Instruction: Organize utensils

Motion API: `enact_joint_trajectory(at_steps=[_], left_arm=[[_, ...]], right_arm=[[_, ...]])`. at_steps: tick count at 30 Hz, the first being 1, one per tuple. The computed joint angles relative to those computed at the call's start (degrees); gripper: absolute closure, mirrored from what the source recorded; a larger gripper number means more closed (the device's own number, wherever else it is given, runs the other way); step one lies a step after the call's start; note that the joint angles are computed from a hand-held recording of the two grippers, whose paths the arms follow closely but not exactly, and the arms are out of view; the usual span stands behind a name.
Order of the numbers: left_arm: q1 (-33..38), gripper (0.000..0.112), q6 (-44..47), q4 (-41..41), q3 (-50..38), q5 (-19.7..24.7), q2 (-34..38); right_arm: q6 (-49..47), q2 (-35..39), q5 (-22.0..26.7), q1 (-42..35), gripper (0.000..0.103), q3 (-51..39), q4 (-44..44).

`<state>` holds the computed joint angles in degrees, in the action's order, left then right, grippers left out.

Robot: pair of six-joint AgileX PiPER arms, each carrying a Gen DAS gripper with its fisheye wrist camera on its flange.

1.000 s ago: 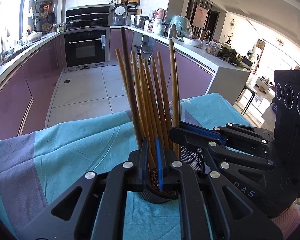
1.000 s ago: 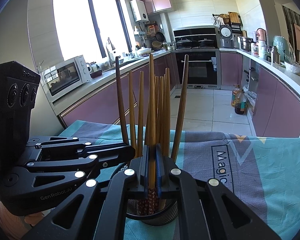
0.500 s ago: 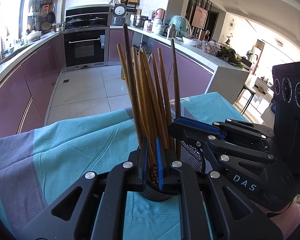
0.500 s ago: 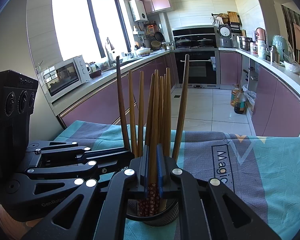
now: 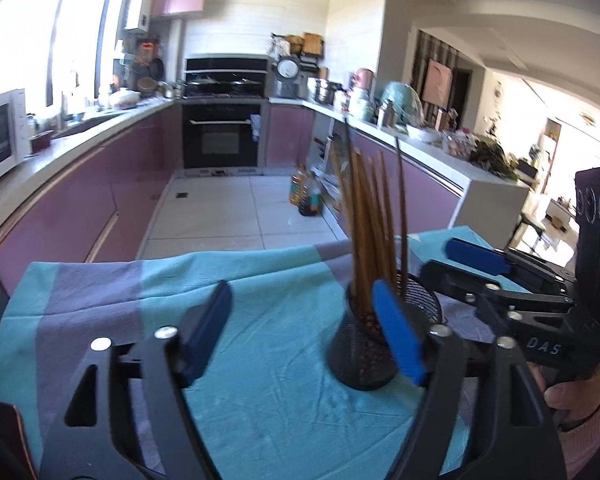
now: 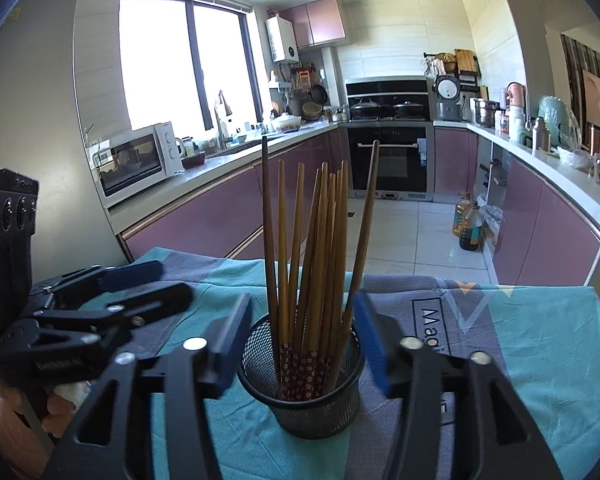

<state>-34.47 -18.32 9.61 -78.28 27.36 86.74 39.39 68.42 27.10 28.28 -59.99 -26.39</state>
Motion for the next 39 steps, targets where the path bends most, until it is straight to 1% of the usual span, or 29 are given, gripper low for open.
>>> enact_joint_trajectory(at_steps=[1,2,3,5,6,7,8,10,11,17,18,20,22,27,28,31,38,39], left_arm=[[0.2,0.019,-2.98,2.98,2.26,-1.13,-1.76],[0.14,0.015,-7.42,7.51,4.42,-1.89,-3.4],[0.21,0.015,-9.95,10.27,5.59,-1.99,-4.53],[0.42,0.015,-15.11,16.4,8.64,-1.99,-7.06],[0.17,0.015,-17.54,18.94,9.43,-1.64,-7.89],[-0.13,0.015,-22.02,23.78,11.27,-1.65,-9.3],[-0.49,0.015,-25.25,27.39,12.49,-1.24,-10.41],[-1.73,0.015,-33.11,35.74,15.42,0.06,-13.0],[-2.06,0.015,-35.73,38.37,16.57,0.58,-14.09],[-3.54,0.015,-46.03,47.87,22.62,2.68,-21.79],[-4.02,0.015,-46.81,48.52,22.35,3.46,-22.28],[-4.79,0.015,-49.87,51.3,24.33,4.17,-25.27],[-6.21,0.015,-51.85,53.55,25.21,5.9,-27.21],[-11.55,0.015,-56.02,58.57,27.15,11.77,-30.7],[-11.78,0.015,-56.17,58.81,27.15,12.07,-30.93],[-14.88,0.015,-58.45,61.2,28.04,15.59,-32.28],[-21.23,0.015,-60.26,63.98,28.84,22.49,-34.5],[-21.02,0.015,-60.35,64.15,28.6,22.24,-34.11]], right_arm=[[4.26,-0.88,0.4,1.23,0.039,0.91,-4.43],[8.04,-1.49,0.94,2.35,0.031,1.6,-8.12],[10.61,-1.96,1.35,3.18,0.025,2.15,-10.6],[15.28,-2.85,2.29,5.2,0.019,3.3,-15.32],[18.76,-3.24,3.9,7.09,0.015,3.86,-18.99],[21.27,-3.42,5.1,8.43,0.012,4.13,-21.69],[24.94,-3.95,6.77,10.4,0.007,4.86,-25.55],[29.35,-4.6,9.42,13.07,0.007,5.46,-30.01],[31.51,-4.84,10.78,14.43,0.007,5.85,-32.1],[42.24,-5.25,21.93,23.77,0.007,7.32,-43.06],[42.23,-5.15,22.23,23.71,0.007,7.02,-43.35],[44.49,-5.36,24.87,26.15,0.007,7.42,-45.21],[47.12,-5.6,27.96,29.34,0.007,8.45,-47.11],[50.38,-5.74,32.96,33.95,0.007,9.08,-49.65],[50.76,-5.64,33.85,34.79,0.007,9.12,-50.07],[51.69,-5.25,36.87,37.4,0.007,8.96,-51.3],[53.64,-4.79,40.83,40.74,0.007,8.9,-52.74],[53.9,-4.78,41.29,41.13,0.007,8.89,-52.93]])
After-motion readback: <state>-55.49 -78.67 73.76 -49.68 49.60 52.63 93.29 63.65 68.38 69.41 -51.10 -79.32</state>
